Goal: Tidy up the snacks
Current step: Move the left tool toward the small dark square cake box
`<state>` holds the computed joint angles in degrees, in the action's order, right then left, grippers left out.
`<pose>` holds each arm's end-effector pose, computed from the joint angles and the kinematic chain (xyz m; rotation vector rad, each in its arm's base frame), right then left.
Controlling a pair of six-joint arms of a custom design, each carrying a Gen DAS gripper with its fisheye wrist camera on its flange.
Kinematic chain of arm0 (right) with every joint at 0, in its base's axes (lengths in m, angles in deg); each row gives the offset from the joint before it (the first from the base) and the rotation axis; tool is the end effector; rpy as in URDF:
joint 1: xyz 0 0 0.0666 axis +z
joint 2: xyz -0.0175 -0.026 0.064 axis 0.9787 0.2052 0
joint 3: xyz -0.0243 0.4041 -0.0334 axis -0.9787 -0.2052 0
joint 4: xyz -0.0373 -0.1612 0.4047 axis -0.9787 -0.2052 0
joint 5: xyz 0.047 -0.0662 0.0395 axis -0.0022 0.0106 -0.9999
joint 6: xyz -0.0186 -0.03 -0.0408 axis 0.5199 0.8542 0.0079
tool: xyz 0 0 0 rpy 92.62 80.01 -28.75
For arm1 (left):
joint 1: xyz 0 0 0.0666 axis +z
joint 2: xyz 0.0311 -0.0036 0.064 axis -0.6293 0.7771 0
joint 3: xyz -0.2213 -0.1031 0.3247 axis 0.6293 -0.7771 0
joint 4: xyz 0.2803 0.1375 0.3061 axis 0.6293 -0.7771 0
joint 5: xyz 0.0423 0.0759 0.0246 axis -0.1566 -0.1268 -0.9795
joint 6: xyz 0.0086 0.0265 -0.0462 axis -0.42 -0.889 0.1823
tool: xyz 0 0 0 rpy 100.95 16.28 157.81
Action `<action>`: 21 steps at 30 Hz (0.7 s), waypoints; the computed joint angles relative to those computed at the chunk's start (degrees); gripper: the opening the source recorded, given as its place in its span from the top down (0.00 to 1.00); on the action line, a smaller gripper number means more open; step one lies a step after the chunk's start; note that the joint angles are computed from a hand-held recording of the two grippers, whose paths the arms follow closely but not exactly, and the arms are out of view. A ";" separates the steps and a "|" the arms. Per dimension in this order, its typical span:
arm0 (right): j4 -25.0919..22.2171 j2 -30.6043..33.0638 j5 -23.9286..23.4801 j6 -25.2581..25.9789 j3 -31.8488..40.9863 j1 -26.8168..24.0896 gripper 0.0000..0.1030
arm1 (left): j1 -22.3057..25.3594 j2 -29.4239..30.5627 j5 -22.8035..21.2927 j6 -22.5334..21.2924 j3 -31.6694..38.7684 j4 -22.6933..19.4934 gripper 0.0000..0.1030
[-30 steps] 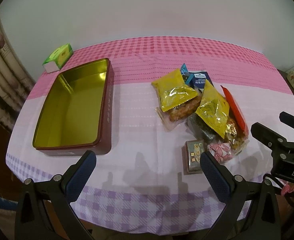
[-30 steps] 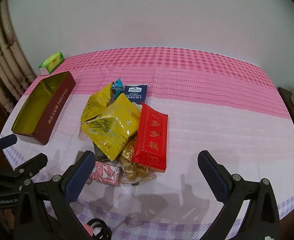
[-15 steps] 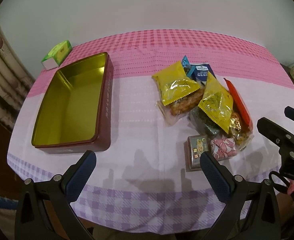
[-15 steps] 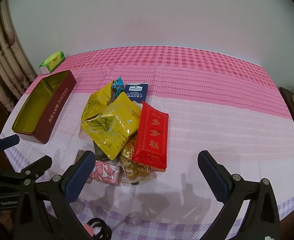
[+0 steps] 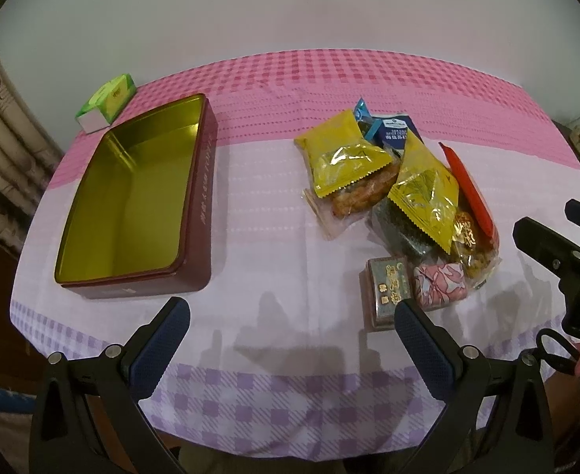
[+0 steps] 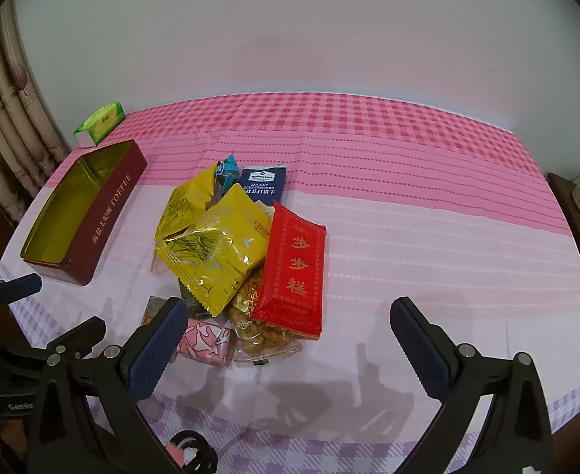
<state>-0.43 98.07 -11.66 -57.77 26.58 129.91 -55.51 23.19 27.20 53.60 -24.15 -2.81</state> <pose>0.3292 0.3868 0.4183 0.4677 2.4770 -0.0209 0.3975 -0.1195 0.4093 0.7262 2.5475 -0.0550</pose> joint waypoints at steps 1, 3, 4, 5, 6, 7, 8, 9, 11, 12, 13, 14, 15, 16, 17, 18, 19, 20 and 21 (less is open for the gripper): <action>-0.01 -0.03 -0.03 -0.05 -0.01 -0.02 0.01 | -0.03 0.00 -0.03 -0.05 0.01 0.00 0.00; -0.02 -0.10 -0.03 -0.12 -0.04 -0.04 0.01 | -0.09 0.00 -0.11 -0.22 0.01 0.03 0.00; -0.06 -0.14 0.00 -0.18 -0.06 -0.07 0.01 | -0.13 0.04 -0.16 -0.29 0.04 0.00 0.00; -0.06 -0.14 0.00 -0.18 -0.06 -0.07 0.01 | -0.15 0.07 -0.22 -0.32 0.04 -0.07 0.00; -0.08 -0.14 -0.03 -0.26 -0.07 -0.06 0.01 | -0.13 0.16 -0.25 -0.32 0.11 -0.16 0.00; -0.11 -0.12 -0.05 -0.31 -0.07 -0.07 0.01 | -0.15 0.17 -0.25 -0.28 0.11 -0.16 0.00; -0.08 -0.12 -0.09 -0.31 -0.09 -0.08 0.01 | -0.16 0.18 -0.29 -0.24 0.10 -0.15 0.00; -0.06 -0.12 -0.13 -0.28 -0.09 -0.07 0.01 | -0.18 0.15 -0.35 -0.23 0.07 -0.13 0.00; -0.11 -0.12 -0.16 -0.29 -0.08 -0.08 0.01 | -0.18 0.18 -0.43 -0.23 0.09 -0.11 0.00; -0.16 -0.13 -0.22 -0.21 -0.07 -0.10 0.01 | -0.19 0.23 -0.48 -0.21 0.11 -0.14 0.00; -0.16 -0.08 -0.31 -0.17 -0.02 -0.14 0.01 | -0.19 0.28 -0.45 -0.21 0.12 -0.17 0.00; -0.19 -0.05 -0.33 -0.22 0.01 -0.15 0.01 | -0.19 0.37 -0.50 -0.20 0.18 -0.18 0.00; -0.17 -0.08 -0.35 -0.24 -0.03 -0.13 0.01 | -0.21 0.48 -0.66 -0.16 0.25 -0.19 0.00; -0.13 -0.11 -0.41 -0.23 -0.05 -0.15 0.01 | -0.20 0.58 -0.63 -0.14 0.30 -0.18 0.00; -0.15 -0.10 -0.36 -0.31 -0.07 -0.12 0.01 | -0.17 0.65 -0.51 -0.13 0.33 -0.19 0.00; -0.24 -0.12 -0.31 -0.42 -0.07 -0.12 0.01 | -0.19 0.68 -0.55 -0.11 0.30 -0.11 0.00; -0.16 -0.11 -0.34 -0.32 -0.08 -0.14 0.01 | -0.17 0.67 -0.53 -0.15 0.30 -0.12 0.00; -0.17 -0.13 -0.35 -0.44 -0.12 -0.16 0.01 | -0.14 0.69 -0.41 -0.15 0.31 -0.14 0.00; -0.18 -0.17 -0.32 -0.57 -0.19 -0.17 0.01 | -0.13 0.75 -0.35 -0.15 0.31 -0.15 0.00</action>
<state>-0.61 97.90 -11.98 -58.35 26.39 129.73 -55.64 23.94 26.85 53.45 -23.84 -2.97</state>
